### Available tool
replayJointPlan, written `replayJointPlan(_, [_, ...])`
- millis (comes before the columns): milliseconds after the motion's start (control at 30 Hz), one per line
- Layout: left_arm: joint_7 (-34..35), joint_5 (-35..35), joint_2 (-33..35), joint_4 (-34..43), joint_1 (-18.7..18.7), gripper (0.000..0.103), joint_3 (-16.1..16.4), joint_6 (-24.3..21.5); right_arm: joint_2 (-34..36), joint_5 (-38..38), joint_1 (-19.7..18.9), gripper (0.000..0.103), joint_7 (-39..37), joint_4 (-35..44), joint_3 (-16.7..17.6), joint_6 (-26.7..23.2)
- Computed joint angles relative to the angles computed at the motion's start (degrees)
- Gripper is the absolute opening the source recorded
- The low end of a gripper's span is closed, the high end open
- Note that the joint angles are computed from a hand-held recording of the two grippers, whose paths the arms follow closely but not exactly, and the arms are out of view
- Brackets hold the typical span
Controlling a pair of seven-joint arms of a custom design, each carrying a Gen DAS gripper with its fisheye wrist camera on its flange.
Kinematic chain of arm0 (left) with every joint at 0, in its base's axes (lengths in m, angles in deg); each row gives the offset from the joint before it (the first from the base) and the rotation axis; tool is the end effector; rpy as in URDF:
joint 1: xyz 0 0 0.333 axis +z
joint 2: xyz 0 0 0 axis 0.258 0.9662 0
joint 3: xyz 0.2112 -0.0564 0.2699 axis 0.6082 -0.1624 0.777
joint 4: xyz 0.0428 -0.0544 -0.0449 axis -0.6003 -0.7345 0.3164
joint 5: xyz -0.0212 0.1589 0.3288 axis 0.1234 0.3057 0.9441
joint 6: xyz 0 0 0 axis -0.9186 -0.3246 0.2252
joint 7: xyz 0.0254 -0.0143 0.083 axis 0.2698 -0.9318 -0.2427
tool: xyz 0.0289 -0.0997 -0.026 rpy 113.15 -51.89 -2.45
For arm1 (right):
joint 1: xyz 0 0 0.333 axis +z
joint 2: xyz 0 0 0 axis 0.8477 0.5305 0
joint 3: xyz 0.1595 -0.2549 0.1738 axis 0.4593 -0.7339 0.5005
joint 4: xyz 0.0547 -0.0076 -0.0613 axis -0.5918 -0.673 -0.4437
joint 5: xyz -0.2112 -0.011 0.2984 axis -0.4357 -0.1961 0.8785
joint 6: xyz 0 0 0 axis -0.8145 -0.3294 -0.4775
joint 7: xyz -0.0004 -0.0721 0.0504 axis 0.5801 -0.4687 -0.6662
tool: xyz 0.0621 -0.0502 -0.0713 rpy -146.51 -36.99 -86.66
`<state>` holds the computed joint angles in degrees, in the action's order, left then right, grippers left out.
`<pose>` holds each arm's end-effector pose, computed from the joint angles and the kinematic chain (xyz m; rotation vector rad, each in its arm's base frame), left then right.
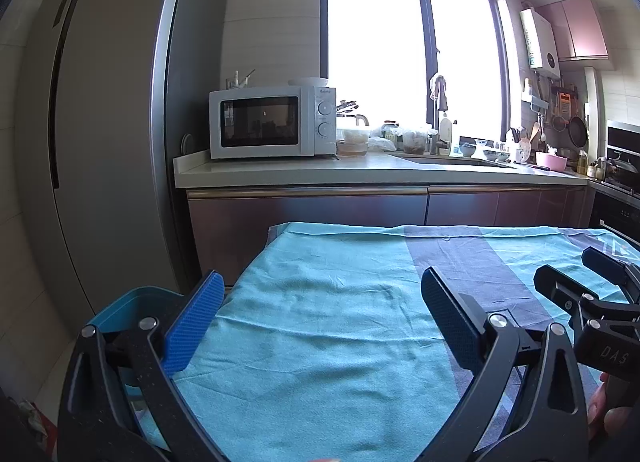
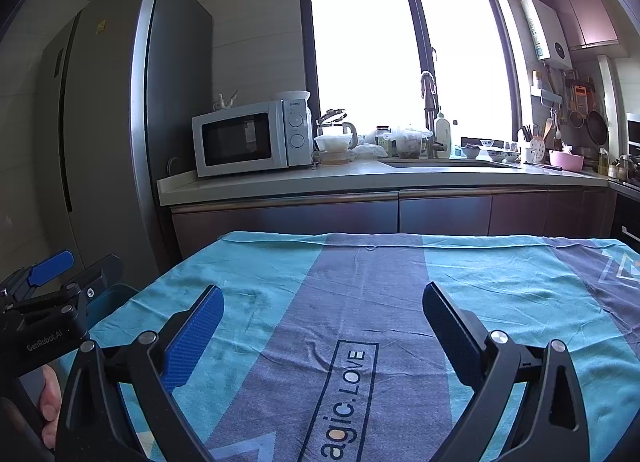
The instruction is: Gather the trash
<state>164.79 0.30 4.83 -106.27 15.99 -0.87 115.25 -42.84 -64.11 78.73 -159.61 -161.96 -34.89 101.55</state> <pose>0.7652 -0.1813 0.5437 -1.0543 1.8479 -1.3897 0.6393 0.2054 0.5355 -1.1011 1.7831 -1.2411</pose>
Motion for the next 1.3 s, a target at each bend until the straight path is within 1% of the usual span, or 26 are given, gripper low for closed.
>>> replayJointPlan(200, [-0.9,0.4,0.2,0.2,-0.6,0.097,0.9,0.2,0.3,0.6,0.0,0.096,-0.5,0.3,-0.1,0.2])
replayJointPlan(933, [-1.8,1.6,0.2,-0.6,-0.4,0.097,0.5,0.9,0.3,0.5,0.2,0.096,-0.7,0.5,-0.2,0.0])
replayJointPlan(1133, [-2.7,2.2,0.4,-0.1,-0.9,0.097,1.3,0.7,0.3,0.5,0.1,0.096,-0.7,0.5,-0.2,0.5])
replayJointPlan(1300, [-2.8,2.2,-0.1,-1.0,-0.5,0.097,0.9,1.3,0.1,0.3,0.1,0.096,-0.4,0.1,-0.2,0.3])
